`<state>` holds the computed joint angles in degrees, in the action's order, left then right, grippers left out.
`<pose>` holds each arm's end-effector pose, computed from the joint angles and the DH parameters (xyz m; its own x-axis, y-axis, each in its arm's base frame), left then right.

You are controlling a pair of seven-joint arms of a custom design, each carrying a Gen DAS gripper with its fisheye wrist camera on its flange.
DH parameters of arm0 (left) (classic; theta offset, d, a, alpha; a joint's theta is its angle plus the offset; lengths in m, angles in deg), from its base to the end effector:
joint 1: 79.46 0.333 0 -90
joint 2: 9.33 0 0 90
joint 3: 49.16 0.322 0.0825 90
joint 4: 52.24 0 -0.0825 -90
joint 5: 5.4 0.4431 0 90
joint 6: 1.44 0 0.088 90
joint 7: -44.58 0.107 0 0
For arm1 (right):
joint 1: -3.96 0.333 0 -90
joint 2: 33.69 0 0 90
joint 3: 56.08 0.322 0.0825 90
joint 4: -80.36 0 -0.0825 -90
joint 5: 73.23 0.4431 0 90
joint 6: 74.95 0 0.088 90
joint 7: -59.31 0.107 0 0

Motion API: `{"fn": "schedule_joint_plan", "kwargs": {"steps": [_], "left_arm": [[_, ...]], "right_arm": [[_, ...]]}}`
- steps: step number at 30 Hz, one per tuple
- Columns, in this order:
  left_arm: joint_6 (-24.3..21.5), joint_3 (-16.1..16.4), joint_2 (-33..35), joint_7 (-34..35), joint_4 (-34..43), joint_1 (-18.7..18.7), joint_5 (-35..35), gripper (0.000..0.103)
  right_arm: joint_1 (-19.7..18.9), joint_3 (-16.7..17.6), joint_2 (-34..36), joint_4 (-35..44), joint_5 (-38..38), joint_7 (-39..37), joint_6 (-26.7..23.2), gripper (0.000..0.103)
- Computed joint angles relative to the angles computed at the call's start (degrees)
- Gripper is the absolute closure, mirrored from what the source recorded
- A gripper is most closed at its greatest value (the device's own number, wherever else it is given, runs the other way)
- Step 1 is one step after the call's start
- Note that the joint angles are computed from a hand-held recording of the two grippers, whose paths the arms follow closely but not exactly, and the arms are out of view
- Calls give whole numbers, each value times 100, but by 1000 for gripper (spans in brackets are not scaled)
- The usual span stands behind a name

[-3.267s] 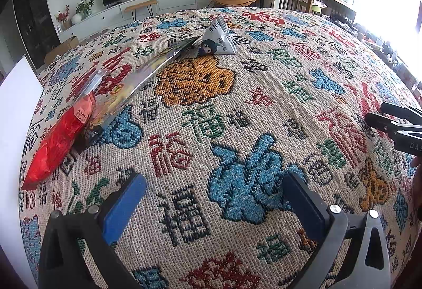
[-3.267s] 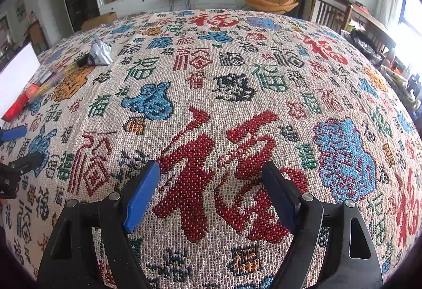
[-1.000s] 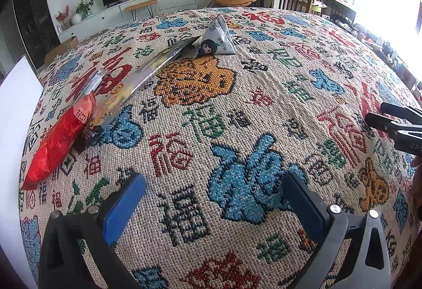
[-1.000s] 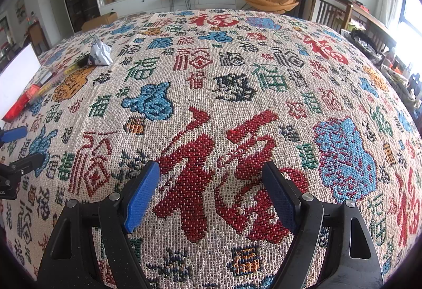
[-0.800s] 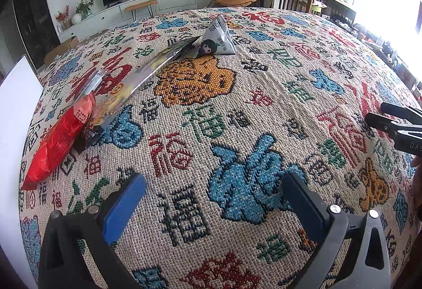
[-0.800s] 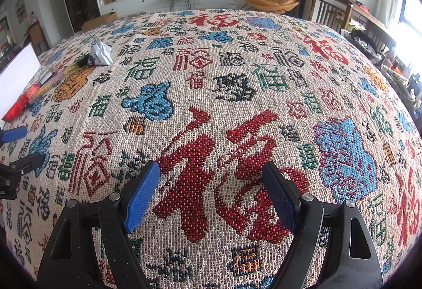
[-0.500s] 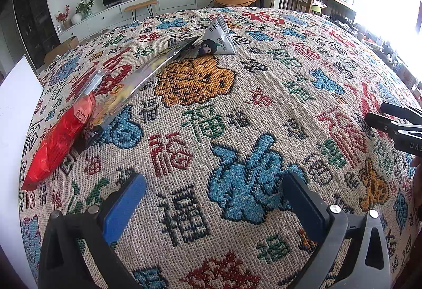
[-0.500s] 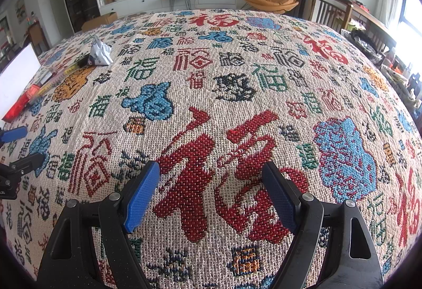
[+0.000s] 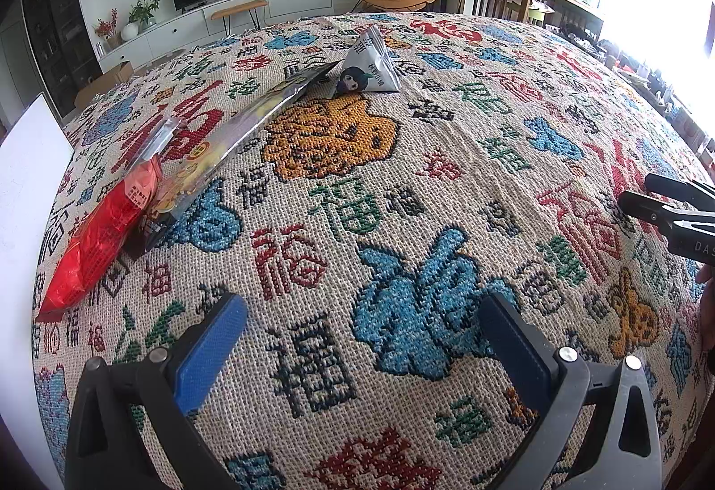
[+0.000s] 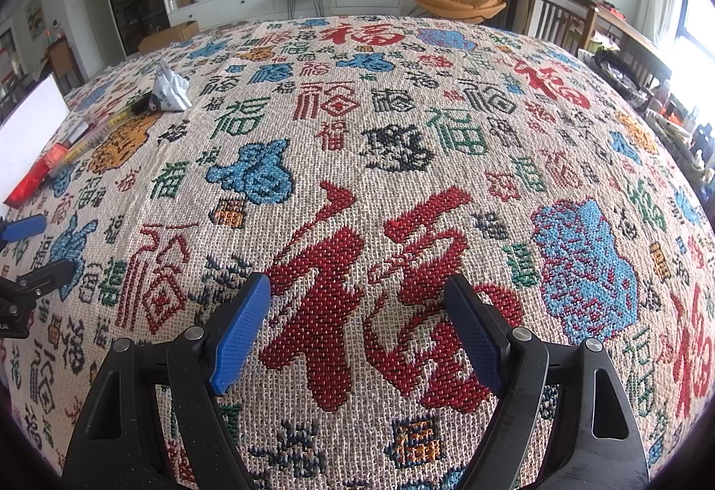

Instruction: Organize snacks

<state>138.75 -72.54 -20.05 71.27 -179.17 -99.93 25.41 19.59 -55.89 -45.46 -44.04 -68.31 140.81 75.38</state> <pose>0.4150 -0.4071 0.4721 -0.0208 -0.9998 0.0051 -0.8126 0.0139 -0.5826 0.5690 0.1592 0.5398 0.3525 -0.9357 0.0123 -0.7363 -0.2855 -0.6135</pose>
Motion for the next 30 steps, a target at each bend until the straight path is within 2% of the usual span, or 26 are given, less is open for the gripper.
{"fn": "schedule_joint_plan", "kwargs": {"steps": [23,24,27,29,30], "left_arm": [[31,16,-12,54,-18,-7,-59,0],[-41,46,-26,217,-2,-51,-245,0],[-548,230,-228,1144,26,-284,-1444,0],[-394,305,-608,1455,-253,-314,-1902,0],[-284,297,-903,1488,-440,-249,-1912,0]], "right_arm": [[-1,0,3,0,8,-7,3,20],[-2,-1,1,-1,8,-10,3,20],[-2,-2,1,-1,11,-13,3,20],[-1,-2,4,-1,16,-15,7,20],[-1,-5,3,-1,20,-20,5,20]]}}
